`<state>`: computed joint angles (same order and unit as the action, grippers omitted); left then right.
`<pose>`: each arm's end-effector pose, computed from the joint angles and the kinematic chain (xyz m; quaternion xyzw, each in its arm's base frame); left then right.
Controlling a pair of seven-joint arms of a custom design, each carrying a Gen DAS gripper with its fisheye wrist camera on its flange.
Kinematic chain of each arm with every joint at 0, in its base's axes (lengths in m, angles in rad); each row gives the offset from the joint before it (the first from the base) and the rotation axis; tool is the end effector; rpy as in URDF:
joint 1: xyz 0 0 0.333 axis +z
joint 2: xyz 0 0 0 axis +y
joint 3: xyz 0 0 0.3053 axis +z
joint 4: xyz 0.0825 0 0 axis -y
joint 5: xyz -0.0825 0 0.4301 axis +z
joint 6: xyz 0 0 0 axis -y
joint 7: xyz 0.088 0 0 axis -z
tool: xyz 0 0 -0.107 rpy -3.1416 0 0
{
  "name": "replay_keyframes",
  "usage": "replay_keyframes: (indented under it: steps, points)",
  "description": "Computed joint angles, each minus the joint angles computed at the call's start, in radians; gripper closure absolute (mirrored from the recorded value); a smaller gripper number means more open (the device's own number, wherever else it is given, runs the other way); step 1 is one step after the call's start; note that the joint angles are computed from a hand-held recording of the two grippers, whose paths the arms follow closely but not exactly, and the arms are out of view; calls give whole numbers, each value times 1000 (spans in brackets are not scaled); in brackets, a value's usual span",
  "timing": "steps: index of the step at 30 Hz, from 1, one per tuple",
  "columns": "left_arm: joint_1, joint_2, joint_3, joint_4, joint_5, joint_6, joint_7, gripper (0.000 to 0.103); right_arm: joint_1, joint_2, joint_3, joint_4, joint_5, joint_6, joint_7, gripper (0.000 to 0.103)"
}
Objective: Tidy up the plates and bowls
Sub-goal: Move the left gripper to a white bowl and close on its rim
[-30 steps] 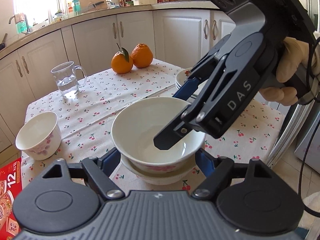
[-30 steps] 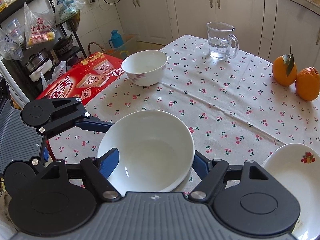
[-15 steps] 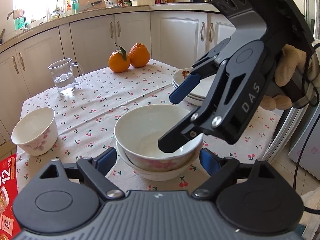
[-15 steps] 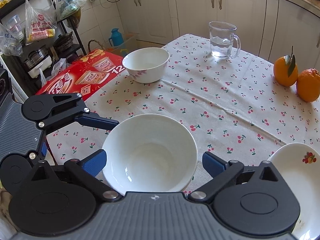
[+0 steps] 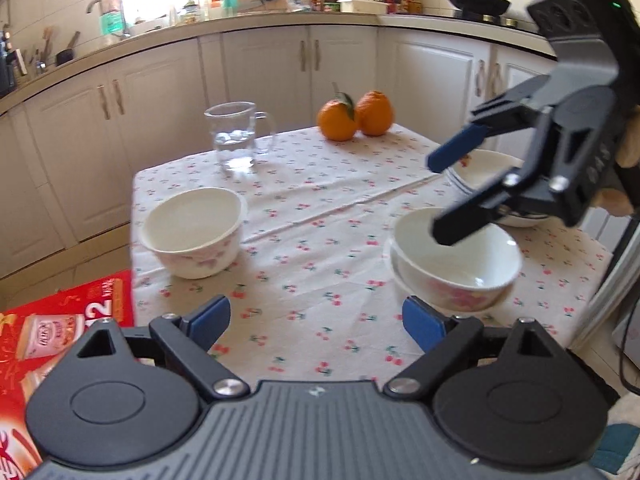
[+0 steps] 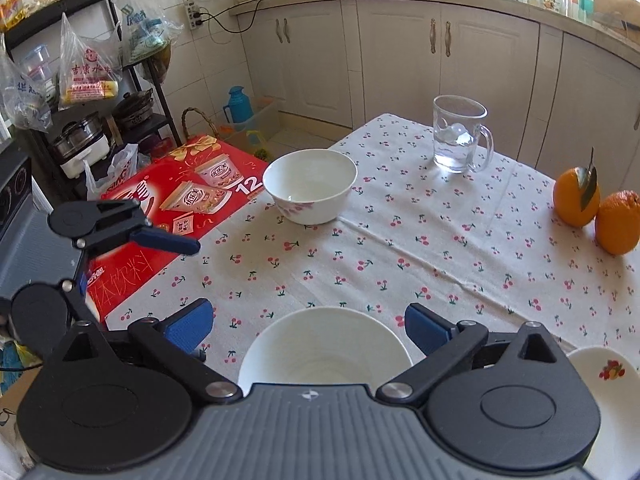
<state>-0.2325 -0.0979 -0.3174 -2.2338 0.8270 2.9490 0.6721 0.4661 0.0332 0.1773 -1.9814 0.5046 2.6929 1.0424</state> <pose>0.4738 -0.3506 0.4523 -0.4935 0.7573 -0.3395 0.2601 0.5304 0.3766 0.4937 -0.8594 0.3544 -0.0800 0.3598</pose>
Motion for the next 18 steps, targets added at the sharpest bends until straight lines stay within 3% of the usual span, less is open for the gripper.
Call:
replay_keyframes:
  steps: [6, 18]
  points:
    - [52, 39, 38, 74, 116, -89, -108, 10, 15, 96, 15, 103, -126, 31, 16, 0]
    - [19, 231, 154, 246, -27, -37, -10, 10, -16, 352, 60, 420, -172, -71, -87, 0]
